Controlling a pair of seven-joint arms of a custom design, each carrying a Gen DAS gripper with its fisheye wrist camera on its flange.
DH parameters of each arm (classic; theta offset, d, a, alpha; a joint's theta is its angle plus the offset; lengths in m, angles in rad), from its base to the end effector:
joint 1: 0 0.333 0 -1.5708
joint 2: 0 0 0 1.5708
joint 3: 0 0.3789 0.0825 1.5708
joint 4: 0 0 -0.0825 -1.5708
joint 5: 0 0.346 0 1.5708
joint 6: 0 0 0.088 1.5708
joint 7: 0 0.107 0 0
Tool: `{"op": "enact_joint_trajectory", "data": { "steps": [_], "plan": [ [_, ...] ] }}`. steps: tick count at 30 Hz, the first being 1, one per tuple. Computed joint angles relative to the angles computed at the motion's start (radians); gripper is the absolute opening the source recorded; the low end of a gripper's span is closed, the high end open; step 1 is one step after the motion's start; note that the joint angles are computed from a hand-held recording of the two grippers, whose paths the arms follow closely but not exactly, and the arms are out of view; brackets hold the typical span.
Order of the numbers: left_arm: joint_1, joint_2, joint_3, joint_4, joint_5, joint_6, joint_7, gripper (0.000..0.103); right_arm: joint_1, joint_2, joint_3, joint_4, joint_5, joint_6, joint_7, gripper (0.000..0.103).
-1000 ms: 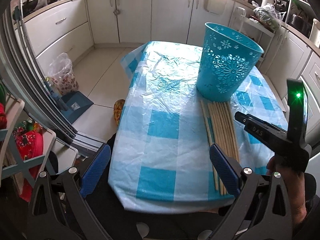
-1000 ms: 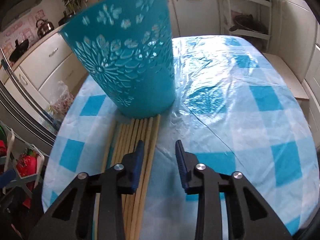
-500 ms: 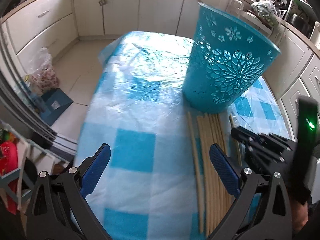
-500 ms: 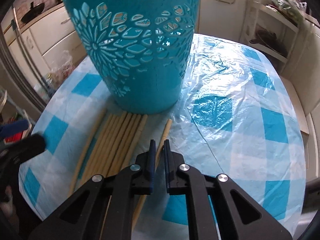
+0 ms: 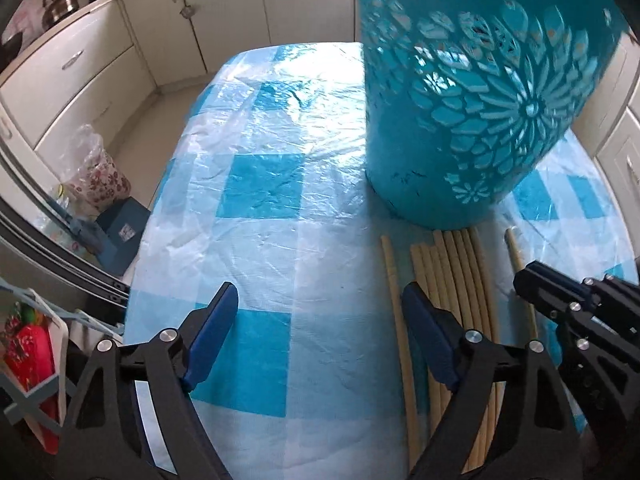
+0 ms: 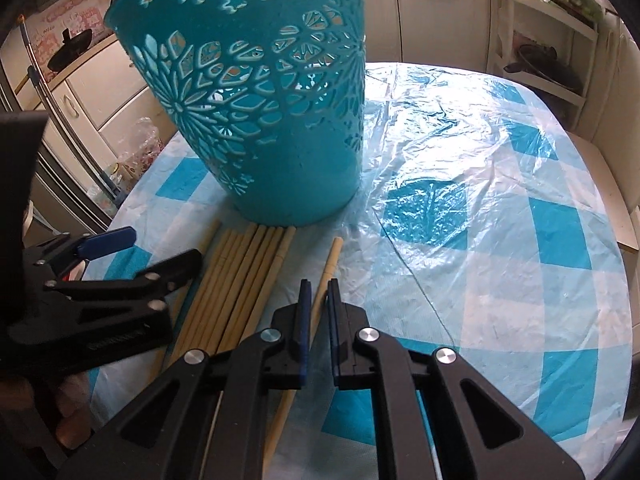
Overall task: Organize utensils
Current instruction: 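Move both tools toward the wooden chopsticks beside the teal basket, then grasp one wooden chopstick with the left tool and lift it, then carry the chopstick over the teal basket and open the left tool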
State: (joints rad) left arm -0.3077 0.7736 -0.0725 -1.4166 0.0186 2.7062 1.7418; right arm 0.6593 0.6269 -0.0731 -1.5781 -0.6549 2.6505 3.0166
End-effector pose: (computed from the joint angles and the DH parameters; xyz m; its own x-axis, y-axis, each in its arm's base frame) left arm 0.7329 -0.2746 0.3641 -0.4954 -0.8673 -0.0492 -0.7429 0.4524 -0.4935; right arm 0.5990 0.4329 0.3899 -0.2513 -0.9482 -0.1942 -0.7702 0.3174 -0.5532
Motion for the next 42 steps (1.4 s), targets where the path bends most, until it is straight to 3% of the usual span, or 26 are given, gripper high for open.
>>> {"op": "enact_joint_trajectory", "data": {
  "steps": [3,10,15,22,24,25,28,32,36,40,42],
  "plan": [
    [-0.009,-0.005,0.01,-0.016,0.012,0.024,-0.002,0.077,-0.001,-0.004,-0.002,-0.013,-0.003,0.017,0.005,0.009],
    [0.056,0.004,-0.08,0.002,-0.042,0.002,0.121,0.04,-0.005,-0.009,-0.003,-0.033,-0.003,0.048,0.008,0.009],
    [0.077,0.026,-0.101,0.055,-0.085,-0.051,0.2,0.034,-0.003,-0.016,-0.012,-0.053,-0.006,0.08,0.028,0.009],
    [0.046,0.03,-0.062,0.071,-0.079,-0.063,0.211,0.033,-0.003,-0.017,-0.014,-0.056,-0.002,0.086,0.027,0.009],
    [0.054,0.03,-0.081,0.069,-0.083,-0.065,0.235,0.02,-0.002,-0.016,-0.014,-0.055,-0.002,0.085,0.026,0.009],
    [0.066,0.021,-0.102,0.055,-0.094,-0.07,0.26,0.008,-0.003,-0.016,-0.015,-0.056,-0.003,0.086,0.026,0.009],
    [0.048,0.012,-0.091,0.043,-0.08,-0.067,0.286,0.005,0.001,-0.015,-0.017,-0.055,-0.007,0.087,0.027,0.009],
    [0.105,-0.02,-0.146,0.034,-0.148,-0.133,0.347,0.005,-0.003,-0.016,-0.018,-0.061,-0.005,0.105,0.034,0.009],
    [0.254,-0.086,-0.284,0.06,-0.377,-0.213,0.47,0.005,-0.007,-0.016,-0.02,-0.069,0.002,0.123,0.038,0.009],
    [0.333,-0.112,-0.399,0.138,-0.616,-0.165,0.609,0.005,-0.005,-0.019,-0.025,-0.076,0.001,0.129,0.04,0.009],
    [0.335,-0.107,-0.434,0.17,-0.71,-0.101,0.672,0.005,-0.004,-0.018,-0.028,-0.076,0.001,0.133,0.044,0.009]
  ]
}}
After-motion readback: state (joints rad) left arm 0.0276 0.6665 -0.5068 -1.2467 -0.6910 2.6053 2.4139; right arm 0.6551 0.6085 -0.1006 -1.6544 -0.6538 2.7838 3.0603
